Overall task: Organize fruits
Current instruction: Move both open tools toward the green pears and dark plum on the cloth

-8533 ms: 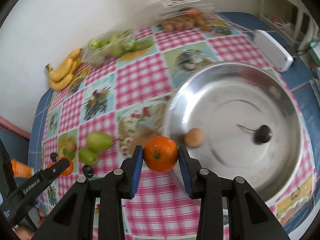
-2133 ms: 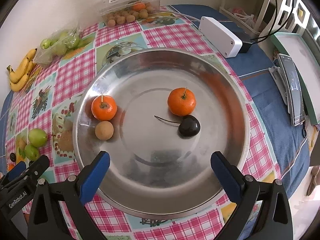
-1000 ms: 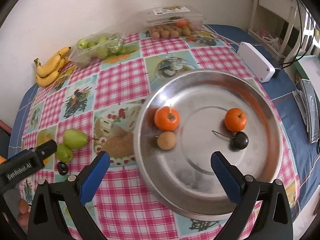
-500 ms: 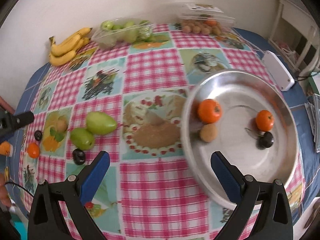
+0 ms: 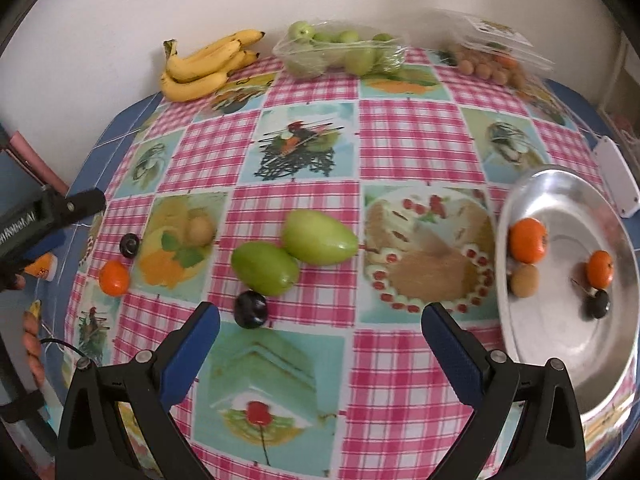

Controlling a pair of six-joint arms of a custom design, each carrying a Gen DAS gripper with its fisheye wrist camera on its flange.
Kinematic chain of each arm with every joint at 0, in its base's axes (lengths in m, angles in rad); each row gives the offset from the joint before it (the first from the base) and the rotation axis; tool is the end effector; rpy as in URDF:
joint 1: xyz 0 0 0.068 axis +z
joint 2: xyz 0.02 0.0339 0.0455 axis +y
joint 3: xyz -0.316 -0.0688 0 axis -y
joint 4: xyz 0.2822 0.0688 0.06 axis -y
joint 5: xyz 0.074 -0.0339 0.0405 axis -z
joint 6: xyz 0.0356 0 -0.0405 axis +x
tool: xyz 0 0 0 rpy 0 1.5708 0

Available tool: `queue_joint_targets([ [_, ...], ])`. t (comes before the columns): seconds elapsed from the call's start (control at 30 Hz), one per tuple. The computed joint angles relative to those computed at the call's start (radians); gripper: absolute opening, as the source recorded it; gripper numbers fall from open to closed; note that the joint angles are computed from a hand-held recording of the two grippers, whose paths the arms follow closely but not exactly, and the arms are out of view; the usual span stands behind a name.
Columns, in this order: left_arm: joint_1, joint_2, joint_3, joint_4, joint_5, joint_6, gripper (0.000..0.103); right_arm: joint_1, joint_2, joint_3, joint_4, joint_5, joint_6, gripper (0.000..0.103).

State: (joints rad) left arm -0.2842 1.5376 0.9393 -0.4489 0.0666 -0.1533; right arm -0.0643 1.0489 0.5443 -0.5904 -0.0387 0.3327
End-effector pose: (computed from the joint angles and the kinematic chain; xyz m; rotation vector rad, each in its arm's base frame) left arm 0.3173 -0.0952 0.2251 0.1958 2.6274 -0.2389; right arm 0.1884 -0.0108 0.2061 0.5146 2.6218 0.1379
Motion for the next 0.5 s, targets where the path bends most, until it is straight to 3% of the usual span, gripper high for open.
queue_joint_targets([
  [0.27, 0.027, 0.053, 0.014, 0.033, 0.062, 0.007, 0.103, -0.109, 0.105, 0.066, 0.015, -0.130, 0.041, 0.101],
  [0.5, 0.084, 0.112, 0.061, 0.007, 0.136, 0.030, 0.103, -0.067, 0.182, 0.158, -0.030, -0.017, 0.065, 0.101],
])
